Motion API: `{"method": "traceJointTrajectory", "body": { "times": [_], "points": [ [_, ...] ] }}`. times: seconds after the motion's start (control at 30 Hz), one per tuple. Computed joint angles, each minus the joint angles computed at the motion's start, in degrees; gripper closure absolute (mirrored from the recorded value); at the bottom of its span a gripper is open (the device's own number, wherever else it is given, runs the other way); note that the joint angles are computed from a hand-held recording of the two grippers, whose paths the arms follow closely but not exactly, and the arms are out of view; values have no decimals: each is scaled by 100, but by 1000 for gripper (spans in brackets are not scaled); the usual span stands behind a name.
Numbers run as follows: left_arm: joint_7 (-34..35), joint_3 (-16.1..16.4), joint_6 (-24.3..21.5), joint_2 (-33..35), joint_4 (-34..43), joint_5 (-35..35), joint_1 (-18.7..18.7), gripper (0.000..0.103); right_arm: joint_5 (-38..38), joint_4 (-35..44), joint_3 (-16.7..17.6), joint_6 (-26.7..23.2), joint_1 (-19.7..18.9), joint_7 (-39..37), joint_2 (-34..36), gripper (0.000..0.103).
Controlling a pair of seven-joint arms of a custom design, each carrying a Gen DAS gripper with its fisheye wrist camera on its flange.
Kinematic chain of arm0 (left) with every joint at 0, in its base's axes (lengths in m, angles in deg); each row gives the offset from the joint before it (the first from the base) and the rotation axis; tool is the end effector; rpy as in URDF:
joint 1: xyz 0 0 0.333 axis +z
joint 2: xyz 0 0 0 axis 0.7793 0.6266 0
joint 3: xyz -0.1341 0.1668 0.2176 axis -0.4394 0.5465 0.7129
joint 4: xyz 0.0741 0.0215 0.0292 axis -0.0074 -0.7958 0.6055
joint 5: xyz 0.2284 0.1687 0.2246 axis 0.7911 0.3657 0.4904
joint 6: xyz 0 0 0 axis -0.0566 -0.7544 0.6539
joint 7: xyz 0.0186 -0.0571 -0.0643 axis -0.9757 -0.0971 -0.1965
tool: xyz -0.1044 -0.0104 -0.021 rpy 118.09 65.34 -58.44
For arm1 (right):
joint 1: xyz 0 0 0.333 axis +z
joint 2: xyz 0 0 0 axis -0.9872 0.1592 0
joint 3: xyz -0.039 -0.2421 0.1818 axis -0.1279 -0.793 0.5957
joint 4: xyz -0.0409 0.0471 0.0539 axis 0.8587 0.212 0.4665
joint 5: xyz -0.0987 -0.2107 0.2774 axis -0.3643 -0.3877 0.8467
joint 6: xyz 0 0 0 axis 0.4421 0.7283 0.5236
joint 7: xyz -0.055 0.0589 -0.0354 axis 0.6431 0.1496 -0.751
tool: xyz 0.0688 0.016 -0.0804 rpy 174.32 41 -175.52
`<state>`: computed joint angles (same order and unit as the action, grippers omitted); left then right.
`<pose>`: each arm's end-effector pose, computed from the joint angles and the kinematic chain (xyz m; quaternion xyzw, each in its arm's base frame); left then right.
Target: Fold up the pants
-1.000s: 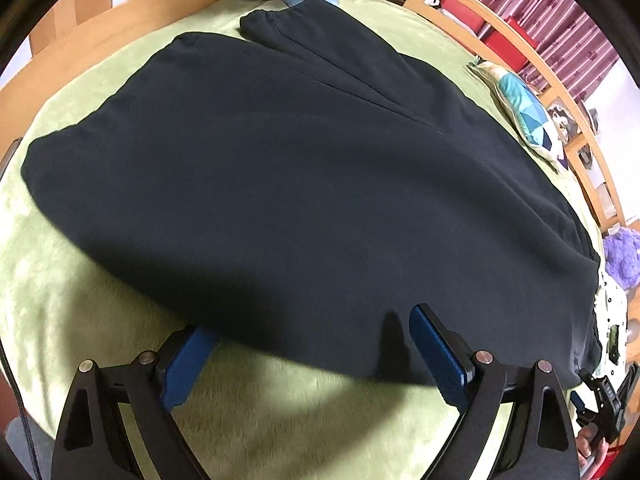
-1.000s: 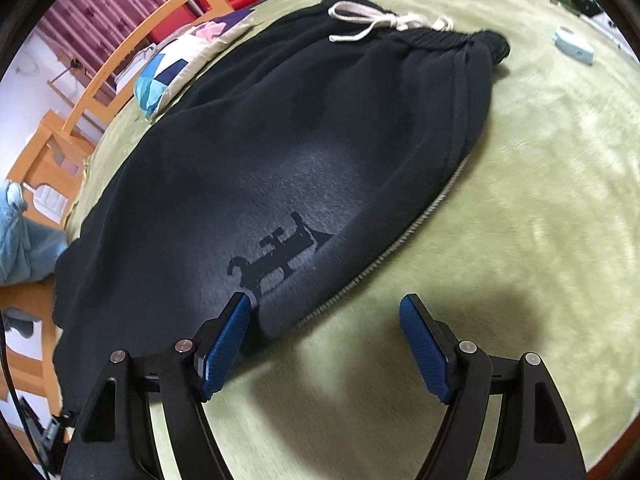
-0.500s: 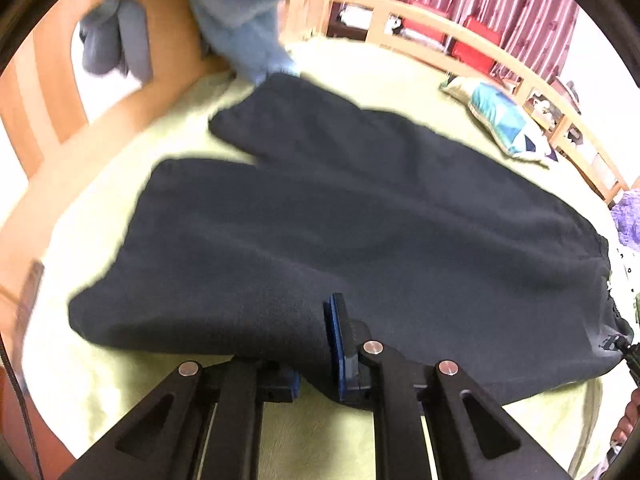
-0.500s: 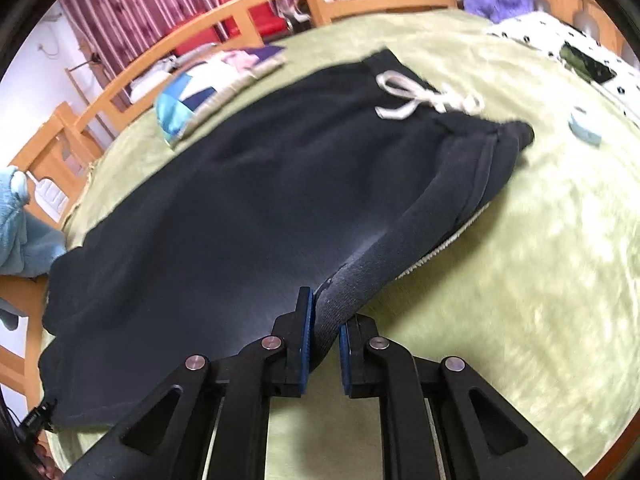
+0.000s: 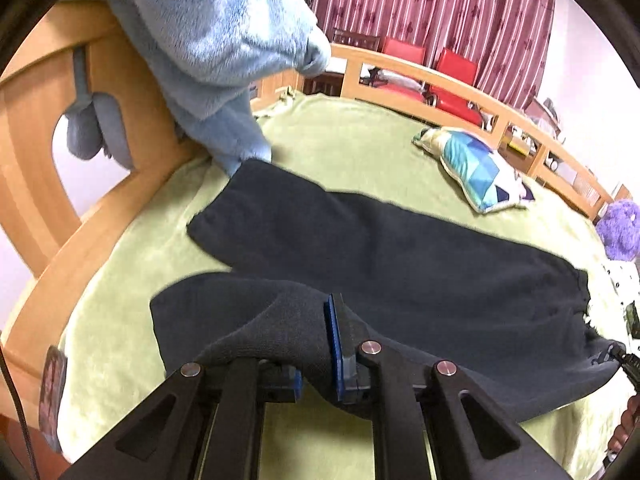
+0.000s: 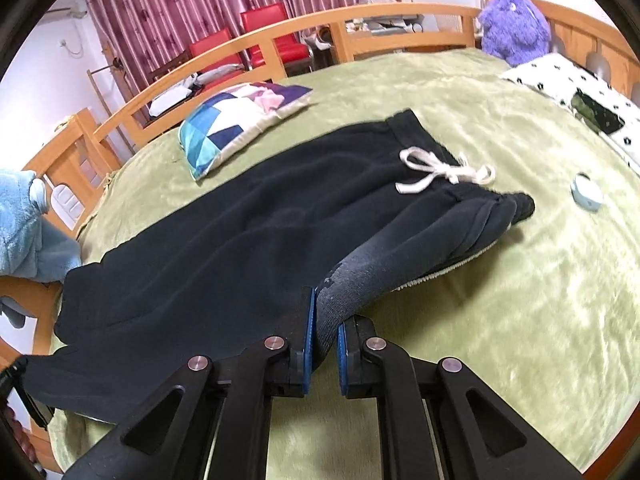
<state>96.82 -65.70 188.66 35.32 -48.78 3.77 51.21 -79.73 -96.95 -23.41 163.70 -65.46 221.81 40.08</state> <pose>0.5178 -0.0563 0.5422 -0.6930 0.6093 -0.3117 0.2266 0.4334 0.2347 0.5203 -0.4573 0.8108 -0.2471 0.2691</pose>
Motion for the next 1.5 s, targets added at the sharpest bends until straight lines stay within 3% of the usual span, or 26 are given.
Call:
{"method": "traceJointTrajectory", "body": {
  "times": [0.23,0.53,0.8,0.9,1.0,1.07,1.13,1.17,1.2,1.37,1.5],
  "points": [
    [-38,-35,194,921,1113,225,19,92,-446,981,-159,-147,-14,-244,715,94],
    [-712,208,96,2468,3027,1134,-254,92,-818,2805,-870,-57,254,-511,2184,95],
    [-1121,627,-113,3883,4792,1600,-712,92,-386,4317,-1533,471,348,-1010,3535,95],
    [-1078,516,-300,4296,5267,1490,-667,92,104,5021,-1614,316,348,-1520,4170,95],
    [-906,391,-569,4637,5694,1363,-642,88,647,5570,-1602,133,312,-2053,4758,87],
    [-856,435,-758,4765,5877,1394,-720,84,825,5539,-1635,258,342,-2302,4874,71],
    [-986,620,-917,4761,5887,1590,-891,66,752,5450,-1818,132,577,-2447,4867,65],
    [-1121,720,-899,4662,5730,1710,-969,49,697,5393,-1917,42,713,-2512,4834,59],
    [-1272,776,-765,4500,5450,1798,-1003,39,637,5259,-1980,6,821,-2564,4752,56],
    [-1546,711,-418,3639,4117,2005,-909,38,371,3954,-1981,81,1122,-2358,3869,50],
    [-1493,409,42,2676,2537,1686,-523,38,110,2788,-1771,201,1140,-1823,3073,41]
  ]
}}
